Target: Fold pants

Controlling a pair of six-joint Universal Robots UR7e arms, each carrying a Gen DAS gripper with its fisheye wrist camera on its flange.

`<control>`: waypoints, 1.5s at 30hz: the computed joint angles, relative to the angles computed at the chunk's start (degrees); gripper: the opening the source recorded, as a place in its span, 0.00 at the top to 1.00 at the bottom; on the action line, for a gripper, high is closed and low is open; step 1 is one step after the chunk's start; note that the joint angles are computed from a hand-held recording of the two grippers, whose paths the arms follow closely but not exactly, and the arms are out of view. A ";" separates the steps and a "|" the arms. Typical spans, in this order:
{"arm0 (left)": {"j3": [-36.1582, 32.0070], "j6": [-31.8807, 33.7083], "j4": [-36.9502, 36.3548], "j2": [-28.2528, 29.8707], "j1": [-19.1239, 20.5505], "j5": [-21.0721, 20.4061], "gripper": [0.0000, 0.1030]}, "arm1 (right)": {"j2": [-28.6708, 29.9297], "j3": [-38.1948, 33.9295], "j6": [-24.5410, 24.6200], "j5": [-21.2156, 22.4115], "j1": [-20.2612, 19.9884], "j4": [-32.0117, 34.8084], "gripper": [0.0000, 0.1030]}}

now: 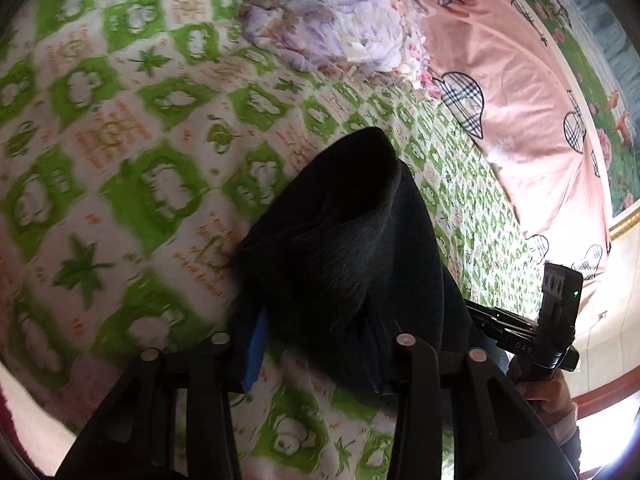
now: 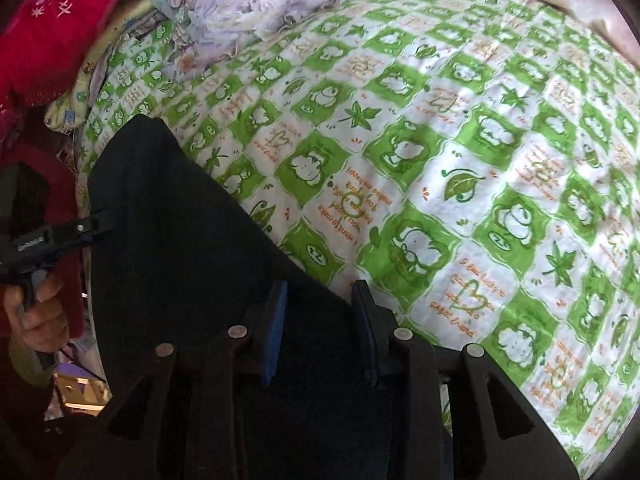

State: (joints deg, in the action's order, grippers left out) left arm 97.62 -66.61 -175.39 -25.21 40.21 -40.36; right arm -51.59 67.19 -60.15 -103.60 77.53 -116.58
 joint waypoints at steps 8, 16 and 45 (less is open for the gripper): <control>-1.68 4.55 -1.93 0.91 0.08 0.65 0.81 | -7.28 11.13 -7.42 3.21 0.23 -13.29 0.91; -0.67 17.68 -15.02 0.56 -5.12 5.35 0.83 | -12.49 19.25 -9.84 11.86 0.46 -32.17 0.95; -12.21 23.08 8.45 5.51 3.08 10.87 0.62 | -1.44 16.43 -7.21 6.80 -1.17 -45.97 0.94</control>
State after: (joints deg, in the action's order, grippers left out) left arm 85.41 -43.53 -166.93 -19.71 43.29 -29.49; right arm -53.02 83.62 -67.36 -96.80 76.36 -162.55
